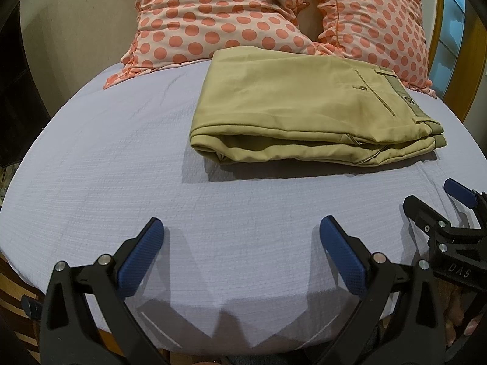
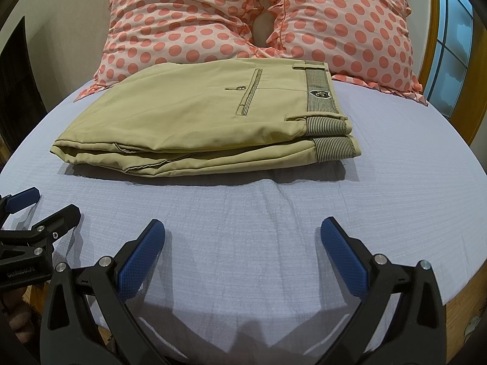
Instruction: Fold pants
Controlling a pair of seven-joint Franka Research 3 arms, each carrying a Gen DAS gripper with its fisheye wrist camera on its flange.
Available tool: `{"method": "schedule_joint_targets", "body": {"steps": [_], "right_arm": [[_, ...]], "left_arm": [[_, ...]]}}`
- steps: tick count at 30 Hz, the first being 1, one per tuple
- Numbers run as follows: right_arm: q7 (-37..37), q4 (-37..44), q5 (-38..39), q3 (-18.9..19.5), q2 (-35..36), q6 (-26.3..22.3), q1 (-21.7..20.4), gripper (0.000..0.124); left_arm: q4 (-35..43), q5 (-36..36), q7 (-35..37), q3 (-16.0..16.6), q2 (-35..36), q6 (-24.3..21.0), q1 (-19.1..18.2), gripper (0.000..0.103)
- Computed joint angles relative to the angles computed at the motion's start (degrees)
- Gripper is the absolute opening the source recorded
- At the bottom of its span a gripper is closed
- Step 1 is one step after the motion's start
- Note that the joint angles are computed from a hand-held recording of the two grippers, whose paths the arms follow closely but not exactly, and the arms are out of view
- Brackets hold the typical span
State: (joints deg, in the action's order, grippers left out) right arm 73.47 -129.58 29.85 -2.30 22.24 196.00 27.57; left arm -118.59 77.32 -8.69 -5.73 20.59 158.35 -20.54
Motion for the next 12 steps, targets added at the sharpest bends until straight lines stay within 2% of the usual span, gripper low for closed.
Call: {"method": "schedule_joint_targets", "body": {"steps": [12], "right_arm": [[-0.07, 0.07, 0.06, 0.11, 0.08, 0.07, -0.1, 0.102]], "left_arm": [[-0.17, -0.97, 1.06, 0.12, -0.08, 0.24, 0.01, 0.101]]}}
